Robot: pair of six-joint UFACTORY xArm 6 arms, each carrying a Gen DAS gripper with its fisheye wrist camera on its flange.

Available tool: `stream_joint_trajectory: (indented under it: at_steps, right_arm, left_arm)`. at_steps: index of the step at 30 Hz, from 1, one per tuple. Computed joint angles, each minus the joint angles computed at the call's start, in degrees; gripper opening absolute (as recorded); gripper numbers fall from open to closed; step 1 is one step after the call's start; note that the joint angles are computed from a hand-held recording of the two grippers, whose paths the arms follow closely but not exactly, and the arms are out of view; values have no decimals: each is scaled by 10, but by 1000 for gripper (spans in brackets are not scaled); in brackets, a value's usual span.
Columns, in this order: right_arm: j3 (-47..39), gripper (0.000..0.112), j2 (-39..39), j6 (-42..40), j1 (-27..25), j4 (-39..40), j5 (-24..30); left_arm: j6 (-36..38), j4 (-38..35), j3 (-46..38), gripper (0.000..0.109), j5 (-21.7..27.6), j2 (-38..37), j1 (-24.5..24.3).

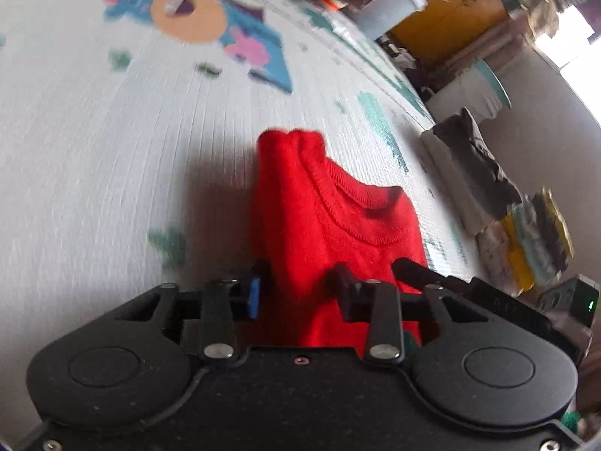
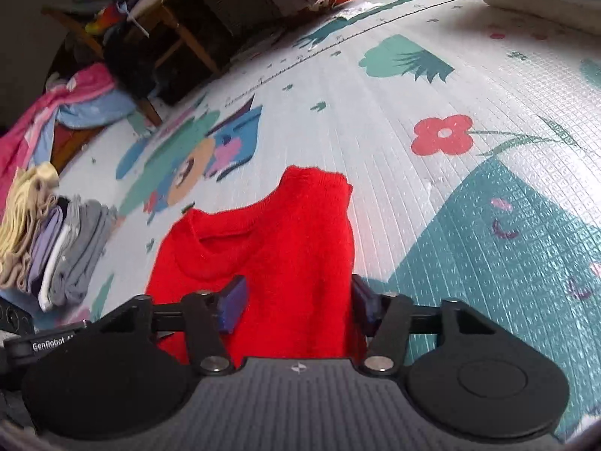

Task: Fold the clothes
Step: 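Grasp the folded sweater with both tools and lift it off the mat, then carry the folded sweater to the bed and set it beside the folded clothes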

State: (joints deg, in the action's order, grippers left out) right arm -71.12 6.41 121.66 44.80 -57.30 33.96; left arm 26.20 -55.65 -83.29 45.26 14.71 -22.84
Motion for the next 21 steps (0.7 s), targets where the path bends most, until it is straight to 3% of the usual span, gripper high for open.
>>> stream_joint_trajectory:
  at_steps: [3, 4, 6, 12, 17, 21]
  right_arm:
    - [8, 49, -5, 3, 6, 3, -4]
    - [12, 48, -8, 2, 4, 3, -11]
    - [23, 40, -14, -4, -7, 6, -34]
    - [-9, 30, -5, -111, -8, 71, -53]
    - [-92, 29, 35, -200, 5, 112, -56]
    - [-226, 29, 113, -317, 7, 180, -69]
  left_arm:
    - [3, 6, 6, 34, -7, -4, -4]
    - [6, 3, -2, 24, 6, 1, 0]
    - [-2, -22, -6, 22, 37, 6, 11]
    - [-20, -52, 39, 21, 59, -43, 37]
    - [-22, -81, 82, 21, 56, -103, 79]
    - [-29, -126, 134, 21, 22, -177, 120]
